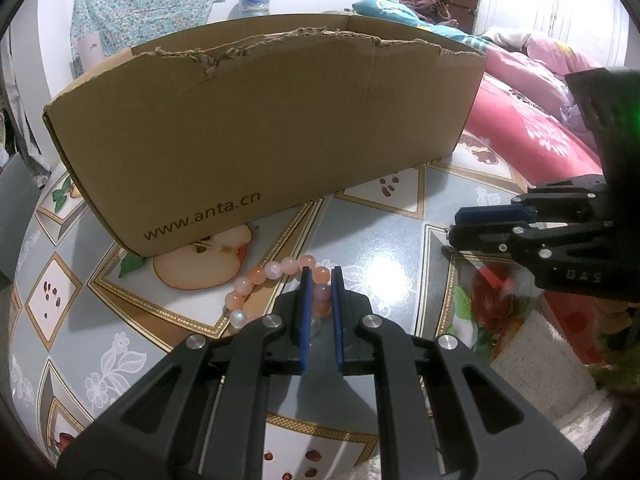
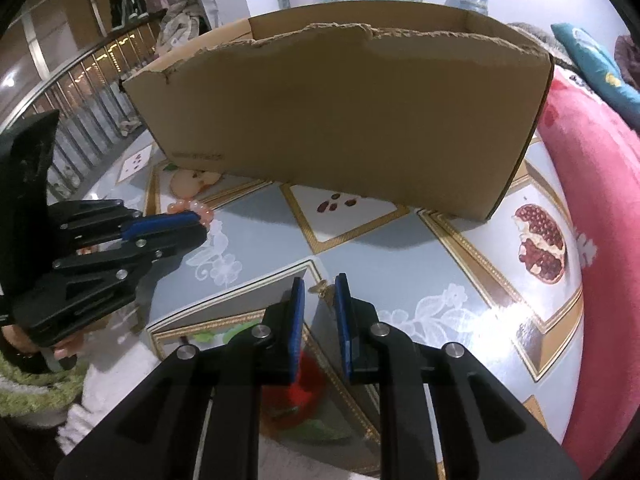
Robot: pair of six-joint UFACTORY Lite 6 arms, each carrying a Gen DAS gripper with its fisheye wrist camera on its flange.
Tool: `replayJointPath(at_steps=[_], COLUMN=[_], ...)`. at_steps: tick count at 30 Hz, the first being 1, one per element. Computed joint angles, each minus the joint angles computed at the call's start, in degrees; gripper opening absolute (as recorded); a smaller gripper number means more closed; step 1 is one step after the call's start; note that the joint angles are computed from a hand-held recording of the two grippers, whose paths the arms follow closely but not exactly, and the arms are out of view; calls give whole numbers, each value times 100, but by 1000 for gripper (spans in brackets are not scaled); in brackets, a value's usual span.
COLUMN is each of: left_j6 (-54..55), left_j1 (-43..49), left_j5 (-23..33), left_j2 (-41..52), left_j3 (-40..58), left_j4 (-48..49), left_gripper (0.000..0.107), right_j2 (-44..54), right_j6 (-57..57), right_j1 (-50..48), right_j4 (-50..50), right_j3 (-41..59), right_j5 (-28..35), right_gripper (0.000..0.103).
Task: Organize jewelry
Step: 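Hold the pink bracelet in the left gripper and the gold charm in the right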
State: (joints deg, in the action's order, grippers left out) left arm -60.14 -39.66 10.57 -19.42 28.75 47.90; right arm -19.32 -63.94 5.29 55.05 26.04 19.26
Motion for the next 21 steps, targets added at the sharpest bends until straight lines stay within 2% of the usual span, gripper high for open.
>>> replayJointPath(at_steps=[4, 7, 10, 16, 21], left_j6=[-1, -3, -3, -94, -71], left_j1=[1, 0, -5, -12, -6], left_j5=[-3, -4, -5, 1, 3], left_j2=[1, 4, 6, 14, 17], left_j3=[-2, 0, 1, 2, 6], left_j4=[5, 4, 6, 83, 63], left_gripper=[9, 9, 9, 9, 9], right_j2=[88, 104, 211, 404, 389], right_j6=[218, 602, 214, -383, -292], right_j1=[258, 431, 297, 104, 89], right_j4=[-193, -719, -628, -503, -682], right_j3=[31, 37, 140, 334, 362], right_j5=[-346, -590, -409, -79, -32], right_gripper=[21, 23, 28, 29, 29])
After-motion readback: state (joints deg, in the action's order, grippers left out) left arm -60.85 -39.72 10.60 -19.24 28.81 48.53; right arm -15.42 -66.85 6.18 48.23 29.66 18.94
